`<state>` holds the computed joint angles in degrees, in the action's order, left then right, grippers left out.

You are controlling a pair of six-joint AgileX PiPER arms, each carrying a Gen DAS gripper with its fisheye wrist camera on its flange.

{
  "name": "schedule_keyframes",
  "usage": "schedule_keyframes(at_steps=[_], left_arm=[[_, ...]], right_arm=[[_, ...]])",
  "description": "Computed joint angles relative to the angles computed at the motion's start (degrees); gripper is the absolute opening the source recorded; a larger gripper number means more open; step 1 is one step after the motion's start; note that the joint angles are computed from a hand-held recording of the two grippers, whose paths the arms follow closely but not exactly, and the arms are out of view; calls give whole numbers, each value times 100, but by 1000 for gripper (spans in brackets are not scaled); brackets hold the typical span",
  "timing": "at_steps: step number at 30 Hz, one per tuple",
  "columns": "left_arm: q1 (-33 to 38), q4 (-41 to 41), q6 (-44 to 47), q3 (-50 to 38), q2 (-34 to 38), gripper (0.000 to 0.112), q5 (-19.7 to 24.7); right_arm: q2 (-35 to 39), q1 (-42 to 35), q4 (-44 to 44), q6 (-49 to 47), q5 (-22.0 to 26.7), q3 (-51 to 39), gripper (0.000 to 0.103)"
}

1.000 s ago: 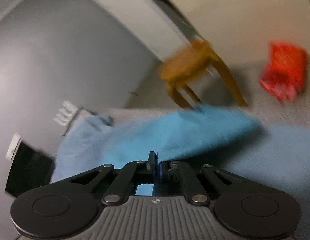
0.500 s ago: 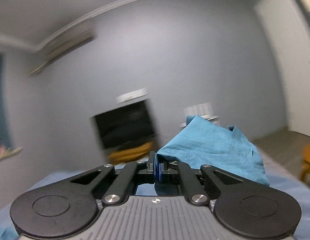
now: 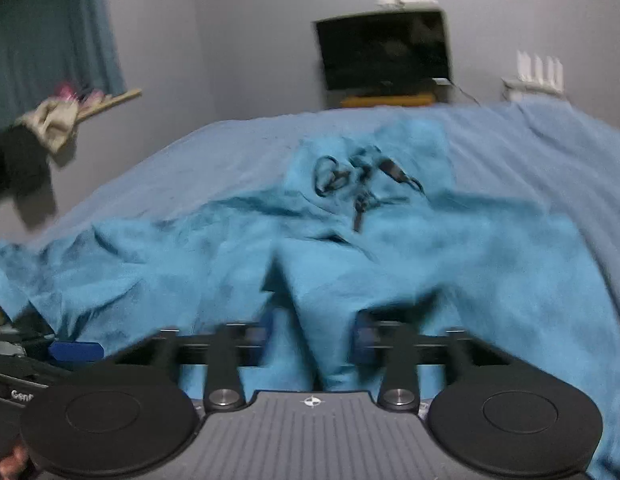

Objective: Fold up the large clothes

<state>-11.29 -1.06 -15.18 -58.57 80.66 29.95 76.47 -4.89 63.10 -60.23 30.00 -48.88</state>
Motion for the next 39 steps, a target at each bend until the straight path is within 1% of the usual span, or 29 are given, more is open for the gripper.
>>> schedule_keyframes(at_steps=[1,2,3,4,8,9,11,13,15,16,17,18,19,20,21,24,26,27,31,33,34,35,37,39], left_arm=[[-44,87,-72,-18,-13,103,1],[-106,193,-155,-54,-26,103,-5],[-182,256,-155,-115,-30,103,-20],[-267,317,-134,-178,-18,103,-36],[-755,632,-47,-724,240,103,33],[-878,692,-80,-928,378,103,83],[-1094,668,-116,-1409,710,103,212],[-1308,584,-19,-1911,1113,103,277],[-1633,998,-284,-2575,1647,103,546],[-1796,1282,-423,-2940,1946,103,765],[-1952,1611,-583,-3252,2217,103,996],[-2091,1929,-704,-3506,2457,100,1231],[-2168,2178,-755,-3594,2596,87,1360],[-2269,2569,-924,-3658,2712,78,1512],[-2333,2921,-1139,-3639,2754,70,1643],[-2220,3414,-1937,-2948,2348,70,1487],[-2008,3522,-2304,-2473,2014,70,1442],[-1873,3452,-2389,-2264,1849,70,1452],[-1139,2349,-2092,-1477,1191,70,1319],[-680,1402,-1604,-1219,987,70,1224],[-522,1051,-1411,-1127,925,70,1167],[-448,894,-1305,-1063,878,70,1089],[-580,1197,-1373,-981,795,70,924],[-1018,2004,-1572,-1045,831,71,939]], right_arm=[[-180,-197,352,-185,49,251,71],[-276,-571,544,-227,328,332,73],[-212,-1017,805,-444,667,380,74],[-197,-1377,901,-437,959,378,75],[67,-2125,1430,-341,1271,450,76],[178,-2254,1600,-361,1230,533,76],[355,-2389,1769,-236,972,596,76],[441,-2308,2109,-398,513,718,77],[528,-2323,2316,-522,250,821,77],[675,-2265,2422,-568,133,807,77],[754,-2272,2417,-523,113,785,77],[834,-2294,2518,-600,127,785,77],[855,-2345,2595,-688,182,804,77],[874,-2391,2681,-816,241,827,77],[869,-2403,2684,-855,266,831,77],[801,-2484,2441,-741,363,832,77],[806,-2467,2277,-552,381,737,77],[780,-2515,2148,-427,444,711,77],[861,-2512,1809,-88,510,544,77],[883,-2507,1771,-55,525,513,77],[891,-2514,1774,-65,539,509,78],[886,-2511,1764,-48,541,504,78],[893,-2512,1780,-83,553,513,79],[892,-2496,1752,-65,544,511,80]])
